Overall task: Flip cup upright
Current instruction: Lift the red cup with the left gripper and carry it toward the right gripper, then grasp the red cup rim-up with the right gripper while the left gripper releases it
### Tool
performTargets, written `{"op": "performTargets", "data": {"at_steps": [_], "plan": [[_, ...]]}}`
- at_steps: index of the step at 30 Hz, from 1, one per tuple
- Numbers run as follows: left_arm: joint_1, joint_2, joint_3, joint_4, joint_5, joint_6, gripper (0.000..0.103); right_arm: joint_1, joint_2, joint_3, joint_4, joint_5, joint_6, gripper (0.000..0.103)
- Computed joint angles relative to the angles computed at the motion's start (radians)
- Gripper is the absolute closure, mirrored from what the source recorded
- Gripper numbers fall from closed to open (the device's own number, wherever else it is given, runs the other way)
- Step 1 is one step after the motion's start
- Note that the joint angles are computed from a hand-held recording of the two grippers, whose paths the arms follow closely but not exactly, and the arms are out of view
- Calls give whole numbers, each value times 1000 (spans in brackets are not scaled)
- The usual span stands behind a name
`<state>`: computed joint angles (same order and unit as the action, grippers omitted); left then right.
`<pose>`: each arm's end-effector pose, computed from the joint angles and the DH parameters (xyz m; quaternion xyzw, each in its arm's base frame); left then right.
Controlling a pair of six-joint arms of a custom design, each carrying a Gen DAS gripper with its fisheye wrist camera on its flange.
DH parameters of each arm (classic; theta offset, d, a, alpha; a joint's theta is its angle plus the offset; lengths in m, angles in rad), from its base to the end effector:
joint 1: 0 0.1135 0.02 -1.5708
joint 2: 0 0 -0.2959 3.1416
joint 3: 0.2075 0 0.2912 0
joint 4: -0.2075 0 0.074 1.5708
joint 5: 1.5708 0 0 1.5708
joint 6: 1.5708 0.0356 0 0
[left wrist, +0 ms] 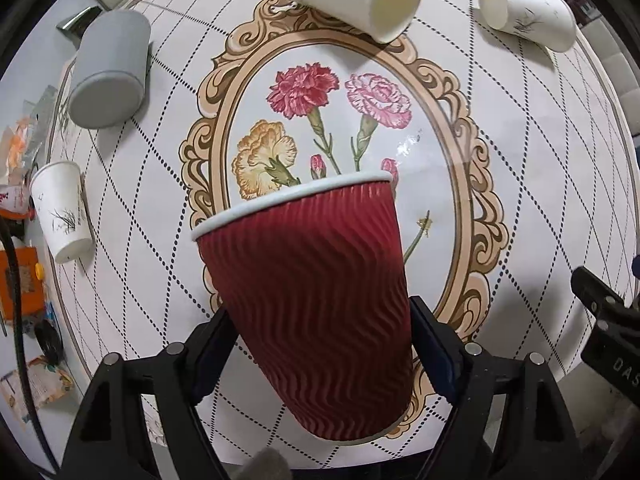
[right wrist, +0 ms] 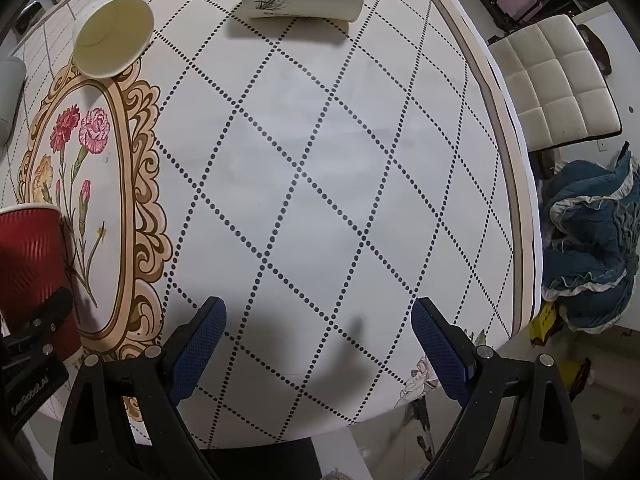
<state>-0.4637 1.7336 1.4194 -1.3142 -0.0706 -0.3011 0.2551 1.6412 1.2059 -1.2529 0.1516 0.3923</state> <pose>0.3152 -0.1548 0.2651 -0.0821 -0.9956 -0.0435 0.0135 0.3030 0.0735 0.2345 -0.0638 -0.9934 0.0903 0.0314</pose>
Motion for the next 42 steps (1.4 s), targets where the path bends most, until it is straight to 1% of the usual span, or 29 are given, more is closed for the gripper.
{"op": "performTargets", "data": {"at_steps": [1, 3, 4, 7, 13, 16, 22, 23, 25, 30, 32, 33, 35, 37, 39, 42], "plan": [[2, -1, -4, 2, -1, -7, 21, -2, 3, 2, 2, 0, -3, 8], [5, 1, -7, 3, 2, -14, 4, -7, 4, -2, 9, 0, -10, 8], [10, -6, -16, 9, 8, -12, 2, -4, 8, 4, 6, 0, -7, 8], [11, -42, -48, 39, 7, -30, 2, -5, 11, 6, 7, -2, -6, 8], [57, -61, -47, 41, 3, -18, 2, -11, 3, -5, 20, -7, -7, 8], [88, -84, -35, 17, 2, -6, 2, -10, -5, -11, 25, -9, -2, 8], [101, -132, -17, -17, 9, -37, 2, -11, -25, -9, 20, -14, -3, 8], [75, -135, -2, -33, 13, -78, 2, -11, -30, -9, 18, -15, -2, 8], [96, -164, 9, -61, 10, -89, 2, -9, -40, -8, 15, -17, 2, 8], [155, -266, 10, -118, -48, -112, 2, 4, -56, -4, 14, -29, 5, 8], [196, -315, -2, -143, -96, -107, 2, 19, -58, 2, 10, -31, 11, 8], [180, -321, -14, -143, -114, -134, 2, 29, -56, 7, 7, -33, 13, 8], [228, -356, -48, -154, -160, -115, 2, 55, -51, 21, 2, -39, 26, 8], [279, -375, -102, -137, -198, -88, 2, 81, -44, 37, -4, -43, 34, 8], [321, -392, -138, -138, -207, -70, 2, 112, -35, 54, -10, -49, 48, 8], [397, -417, -205, -103, -216, -23, 2, 173, 2, 112, -25, -53, 62, 8]]}}
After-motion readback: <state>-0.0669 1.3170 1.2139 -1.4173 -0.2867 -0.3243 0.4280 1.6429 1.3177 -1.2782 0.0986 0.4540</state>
